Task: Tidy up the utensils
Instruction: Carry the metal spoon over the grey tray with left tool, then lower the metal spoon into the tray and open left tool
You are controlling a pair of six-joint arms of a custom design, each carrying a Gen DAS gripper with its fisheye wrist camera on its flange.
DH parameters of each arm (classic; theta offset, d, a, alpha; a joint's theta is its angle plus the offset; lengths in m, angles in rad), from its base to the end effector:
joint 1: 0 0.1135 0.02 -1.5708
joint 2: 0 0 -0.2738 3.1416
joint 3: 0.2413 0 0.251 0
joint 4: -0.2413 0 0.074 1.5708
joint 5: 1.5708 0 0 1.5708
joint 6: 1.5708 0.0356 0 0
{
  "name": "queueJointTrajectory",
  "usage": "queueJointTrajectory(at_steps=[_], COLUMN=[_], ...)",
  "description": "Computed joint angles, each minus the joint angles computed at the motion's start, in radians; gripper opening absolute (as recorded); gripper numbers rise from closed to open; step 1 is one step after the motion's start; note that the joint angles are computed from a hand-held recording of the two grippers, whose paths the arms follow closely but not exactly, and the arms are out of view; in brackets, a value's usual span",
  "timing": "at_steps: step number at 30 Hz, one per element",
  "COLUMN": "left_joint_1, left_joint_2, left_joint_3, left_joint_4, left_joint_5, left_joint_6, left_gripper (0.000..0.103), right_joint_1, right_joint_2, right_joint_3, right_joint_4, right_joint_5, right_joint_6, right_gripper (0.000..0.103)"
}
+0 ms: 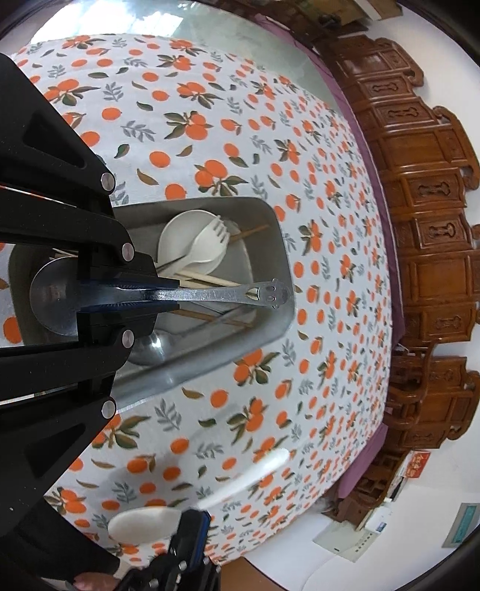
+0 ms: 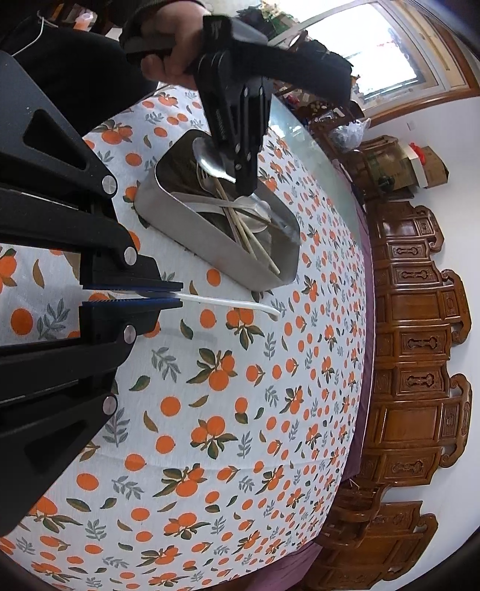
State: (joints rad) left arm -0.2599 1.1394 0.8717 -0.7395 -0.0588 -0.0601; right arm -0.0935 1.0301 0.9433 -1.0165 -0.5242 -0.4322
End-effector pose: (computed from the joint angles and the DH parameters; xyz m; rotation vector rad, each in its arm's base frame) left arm 0.2083 -0.0532 0.2630 0.2351 2.5651 -0.0440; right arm 0.1752 0.0015 0.2933 -0.5827 2.4542 0.4964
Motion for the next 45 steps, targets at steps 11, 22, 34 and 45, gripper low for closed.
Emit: queueJointTrajectory(at_steps=[11, 22, 34, 45], left_joint_1=[-0.009, 0.065, 0.249, 0.435], left_joint_2=[0.038, -0.061, -0.231, -0.307], left_joint_3=[-0.019, -0.017, -0.047, -0.006], left_joint_4=[0.022, -0.036, -0.133, -0.212], left_joint_5=[-0.002, 0.058, 0.163, 0.254], left_joint_6=[-0.008, 0.024, 0.127, 0.243], left_gripper=[0.005, 0.007, 0.007, 0.017], right_joint_1=[0.025, 0.125, 0.338, 0.509], right_joint_2=[-0.011, -0.019, 0.006, 0.109], right_joint_3=[0.003, 0.018, 0.038, 0.077], right_joint_4=[-0.008, 0.02, 0.124, 0.243], right_joint_5=[0.006, 0.037, 0.094, 0.164], right_joint_6=[0.018, 0.107, 0.301, 0.429], right_gripper=[0.004, 0.004, 0.004, 0.004])
